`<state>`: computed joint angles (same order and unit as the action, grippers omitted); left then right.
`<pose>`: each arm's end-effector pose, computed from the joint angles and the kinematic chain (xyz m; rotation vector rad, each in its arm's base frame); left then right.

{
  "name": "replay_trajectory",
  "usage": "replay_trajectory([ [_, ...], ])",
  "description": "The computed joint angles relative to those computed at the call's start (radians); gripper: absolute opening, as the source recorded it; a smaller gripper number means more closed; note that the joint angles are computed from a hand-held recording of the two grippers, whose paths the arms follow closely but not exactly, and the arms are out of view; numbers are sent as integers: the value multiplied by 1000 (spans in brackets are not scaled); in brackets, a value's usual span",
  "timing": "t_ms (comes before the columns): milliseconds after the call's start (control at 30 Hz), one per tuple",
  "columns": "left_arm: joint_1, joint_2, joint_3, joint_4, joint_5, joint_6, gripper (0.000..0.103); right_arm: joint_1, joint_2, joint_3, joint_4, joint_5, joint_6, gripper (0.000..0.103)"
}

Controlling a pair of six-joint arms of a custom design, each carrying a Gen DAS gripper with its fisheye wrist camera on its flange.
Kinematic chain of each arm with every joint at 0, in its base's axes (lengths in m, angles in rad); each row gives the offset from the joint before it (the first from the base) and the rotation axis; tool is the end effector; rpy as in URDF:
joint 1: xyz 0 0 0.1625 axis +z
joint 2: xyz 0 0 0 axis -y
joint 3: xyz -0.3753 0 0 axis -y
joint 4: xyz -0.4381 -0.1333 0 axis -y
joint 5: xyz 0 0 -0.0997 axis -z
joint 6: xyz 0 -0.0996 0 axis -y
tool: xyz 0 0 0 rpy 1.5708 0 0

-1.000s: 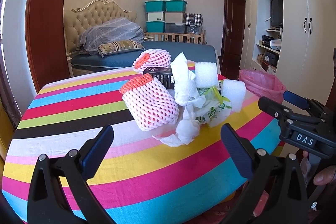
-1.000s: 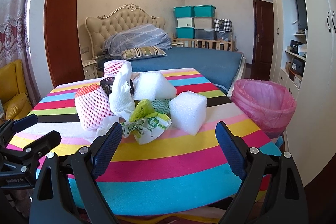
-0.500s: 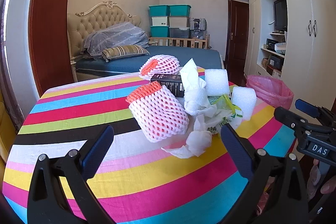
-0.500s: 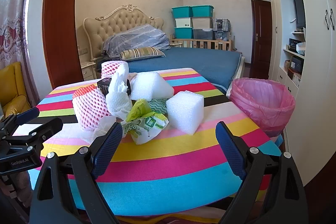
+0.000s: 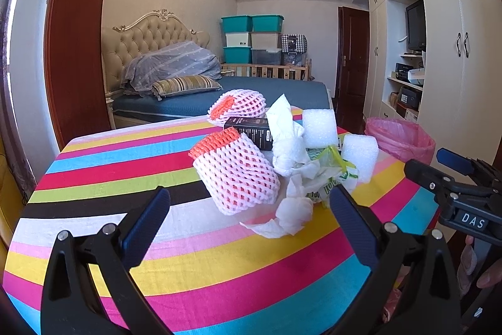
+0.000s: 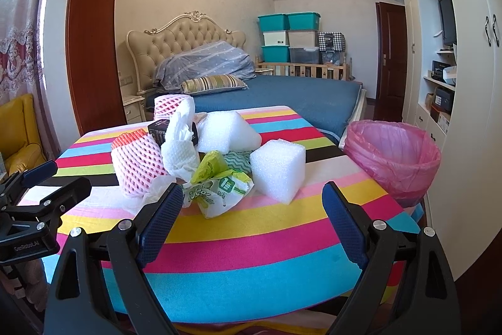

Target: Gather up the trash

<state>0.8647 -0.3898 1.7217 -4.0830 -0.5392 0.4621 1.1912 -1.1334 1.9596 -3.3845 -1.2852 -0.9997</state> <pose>-0.1814 -0.5498 -0.0478 0.4398 1.9559 -1.3752 -0.0689 -0.6083 0.2109 0.9220 -2.2605 1.2333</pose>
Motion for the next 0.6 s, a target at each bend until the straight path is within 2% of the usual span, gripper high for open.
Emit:
replay_trajectory([
  [600, 7, -8, 11, 5, -7, -28, 98, -1, 5, -1, 1, 7, -13, 85],
])
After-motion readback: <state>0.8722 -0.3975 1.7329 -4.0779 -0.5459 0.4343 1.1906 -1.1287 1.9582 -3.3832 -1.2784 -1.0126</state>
